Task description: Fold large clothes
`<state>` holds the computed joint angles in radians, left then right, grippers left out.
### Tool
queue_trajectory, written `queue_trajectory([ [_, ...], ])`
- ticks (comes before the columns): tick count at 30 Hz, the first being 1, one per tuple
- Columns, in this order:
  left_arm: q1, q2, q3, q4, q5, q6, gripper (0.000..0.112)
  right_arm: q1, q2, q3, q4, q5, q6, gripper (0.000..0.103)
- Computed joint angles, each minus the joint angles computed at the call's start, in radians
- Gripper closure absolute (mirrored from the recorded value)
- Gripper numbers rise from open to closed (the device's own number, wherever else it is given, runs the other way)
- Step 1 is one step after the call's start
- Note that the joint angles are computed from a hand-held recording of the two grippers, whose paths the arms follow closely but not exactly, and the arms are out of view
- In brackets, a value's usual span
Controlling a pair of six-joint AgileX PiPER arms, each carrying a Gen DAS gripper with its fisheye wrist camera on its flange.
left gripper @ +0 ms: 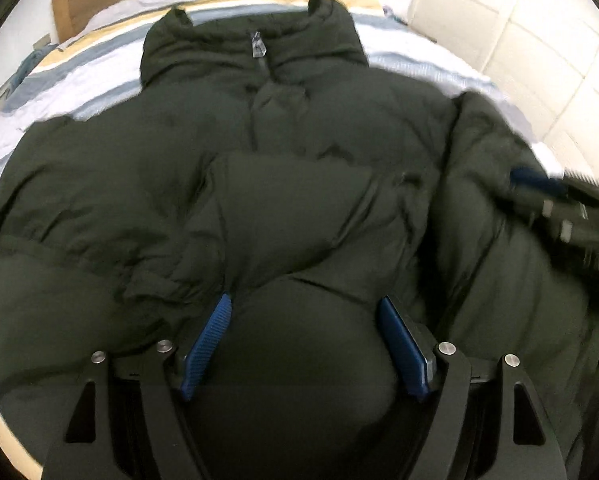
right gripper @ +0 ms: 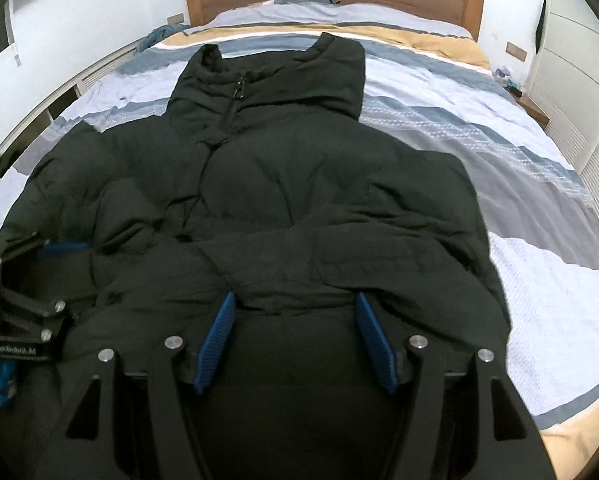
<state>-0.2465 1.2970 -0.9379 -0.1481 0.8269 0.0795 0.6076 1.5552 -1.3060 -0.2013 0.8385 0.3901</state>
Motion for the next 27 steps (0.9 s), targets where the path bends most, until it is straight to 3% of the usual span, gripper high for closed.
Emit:
queue_trajectory([
  [8, 0.121, -0.158, 0.067, 0.017, 0.170, 0.101, 0.037, -0.071, 0.040, -0.035, -0.027, 0.032, -0.048, 0.042],
  [18, 0.109, -0.217, -0.144, -0.035, 0.371, -0.003, 0.038, -0.062, 0.029, -0.178, 0.020, 0.215, -0.039, 0.042],
  [20, 0.045, -0.198, -0.187, -0.045, 0.360, -0.057, 0.037, -0.075, 0.003, -0.198, 0.030, 0.242, -0.046, 0.042],
  [27, -0.177, -0.025, -0.159, 0.053, 0.168, -0.225, 0.037, -0.067, -0.032, -0.161, 0.054, 0.316, -0.065, 0.042],
])
